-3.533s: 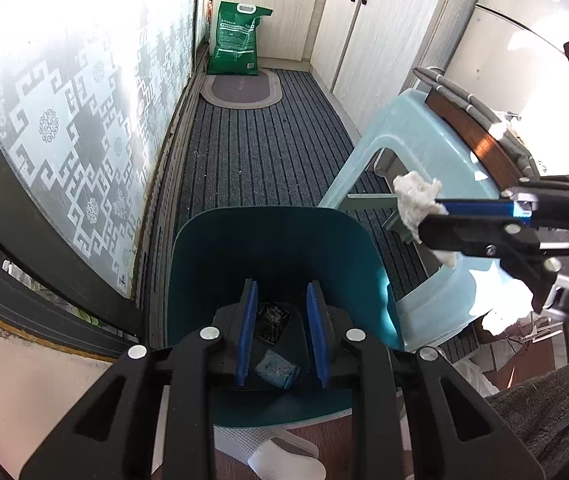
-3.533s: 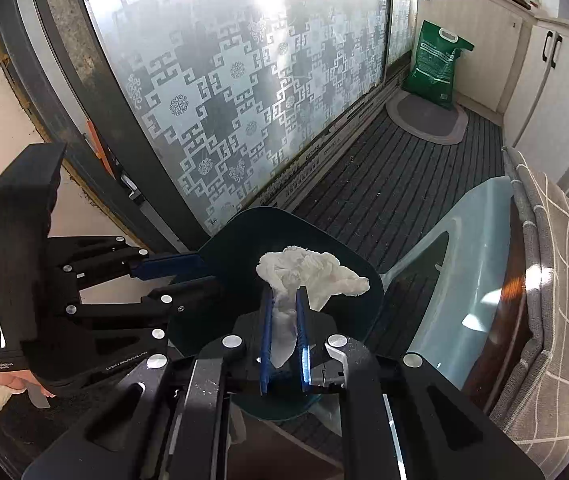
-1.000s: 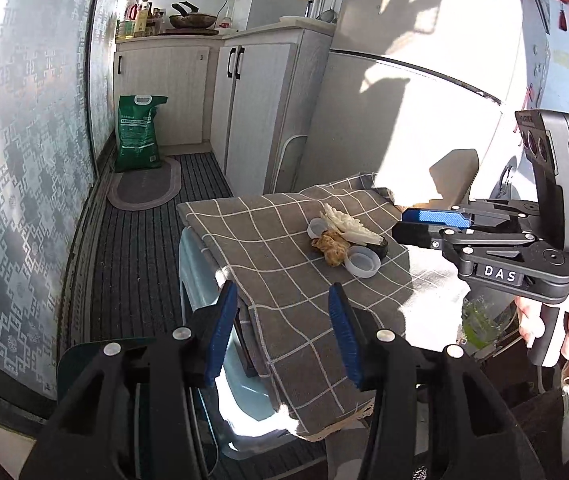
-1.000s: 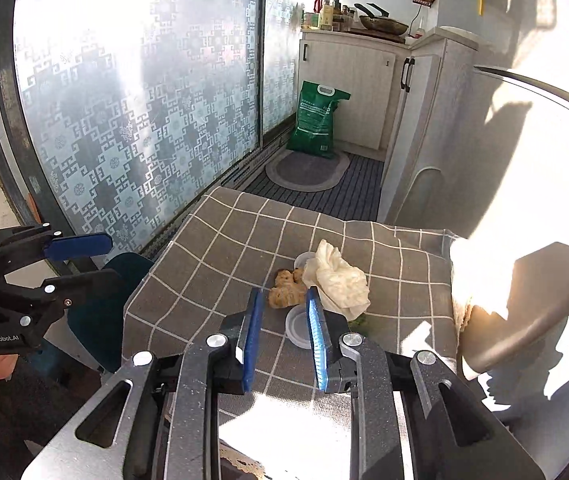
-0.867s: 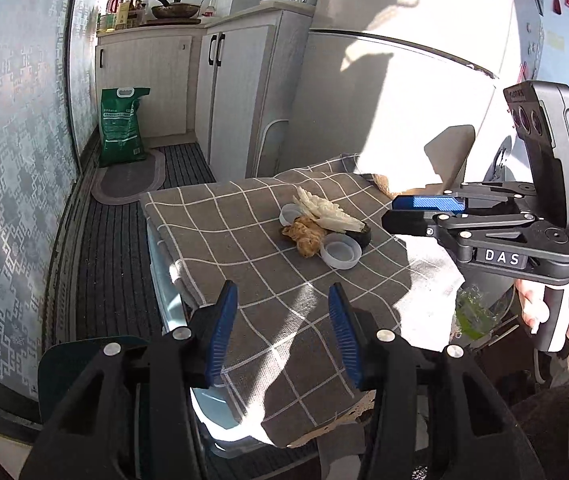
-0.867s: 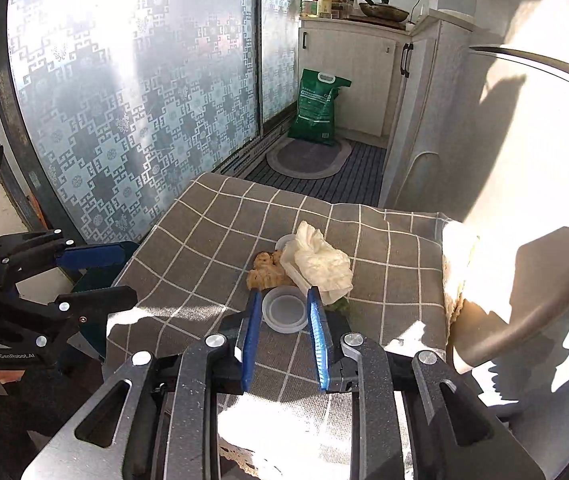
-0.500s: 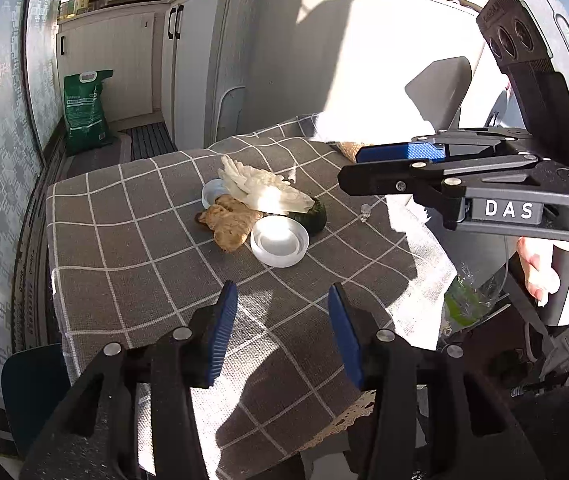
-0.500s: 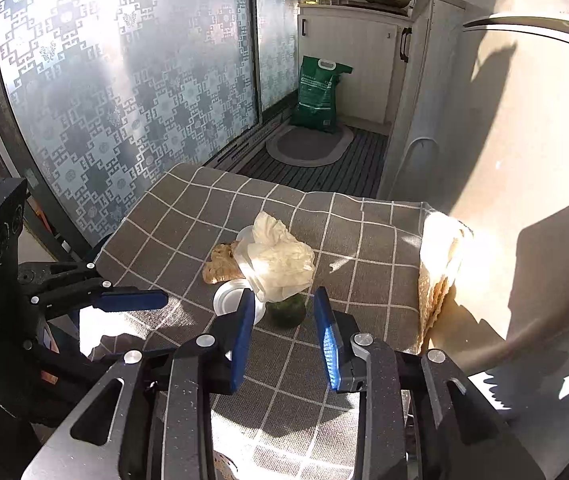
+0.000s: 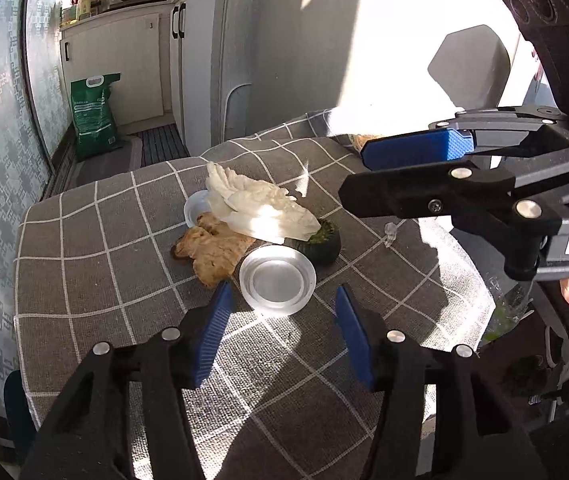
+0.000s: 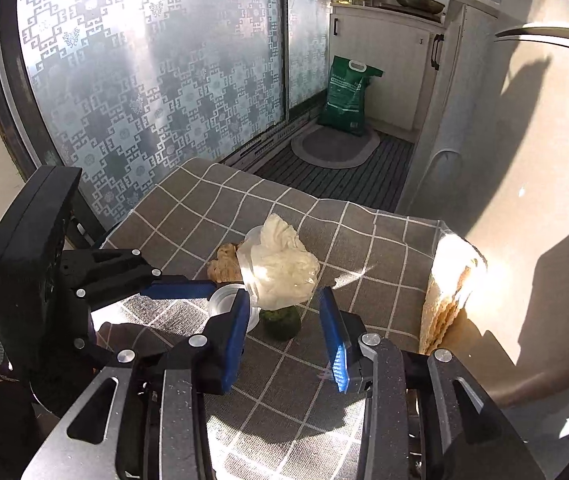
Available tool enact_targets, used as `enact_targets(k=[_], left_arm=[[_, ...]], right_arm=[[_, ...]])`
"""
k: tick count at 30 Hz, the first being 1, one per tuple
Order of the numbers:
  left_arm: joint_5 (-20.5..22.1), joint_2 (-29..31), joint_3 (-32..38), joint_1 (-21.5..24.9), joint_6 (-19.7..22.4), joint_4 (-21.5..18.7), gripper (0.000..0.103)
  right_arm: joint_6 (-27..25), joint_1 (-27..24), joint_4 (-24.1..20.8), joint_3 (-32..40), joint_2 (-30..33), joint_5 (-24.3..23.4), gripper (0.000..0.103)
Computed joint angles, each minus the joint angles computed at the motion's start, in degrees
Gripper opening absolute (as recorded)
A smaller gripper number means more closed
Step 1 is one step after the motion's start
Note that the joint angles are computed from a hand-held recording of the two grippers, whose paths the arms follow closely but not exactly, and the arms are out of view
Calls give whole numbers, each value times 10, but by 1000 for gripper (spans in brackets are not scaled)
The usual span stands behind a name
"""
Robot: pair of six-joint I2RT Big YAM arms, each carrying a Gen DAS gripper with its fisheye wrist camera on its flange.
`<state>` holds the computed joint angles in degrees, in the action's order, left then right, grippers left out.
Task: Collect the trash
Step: 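Grasp the white plastic lid with the left gripper while the right grasps the crumpled white tissue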
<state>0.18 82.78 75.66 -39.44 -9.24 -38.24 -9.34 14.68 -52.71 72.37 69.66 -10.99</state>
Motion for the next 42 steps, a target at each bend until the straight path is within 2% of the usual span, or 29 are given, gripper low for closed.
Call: enact_targets(k=[6,9,12,16,19,22,27,33,35,37,40,42], left_arm=[[-20,13,10,-6,3,7,56],[-22,16,13,-5,3,10,42],[-7,16,15,0,-2,9,42],[9,8,12,7,-11,3,42],[18,-1,6,11,-13,-4,42],[20,-15,-5,13,-9,-8,42],[24,-41,-23,22,-1,-14,42],[35,-72,-43,45,-2,-16,42],[42,-81,-49,55,-4,-15,42],[47,-90,-54,64,-6,-14,42],[54,-103,-61,79,-6,-13,42],[56,-110,-64,86,-7,-13,42]], right_arm=[[-6,-6,3,-4,0,-4,36],[-4,-4,15,-7,-3,-6,36],[-8,2,14,-3,0,-3,36],[-20,21,8,1,9,24,36],[-7,19,14,-1,12,-11,36],[-10,29,10,2,18,28,36],[-14,48,10,6,29,50,36],[-30,86,11,14,53,127,36],[-27,92,10,18,62,148,29],[-22,95,12,20,69,168,11],[-11,94,13,26,74,177,5],[-3,94,13,29,73,177,5]])
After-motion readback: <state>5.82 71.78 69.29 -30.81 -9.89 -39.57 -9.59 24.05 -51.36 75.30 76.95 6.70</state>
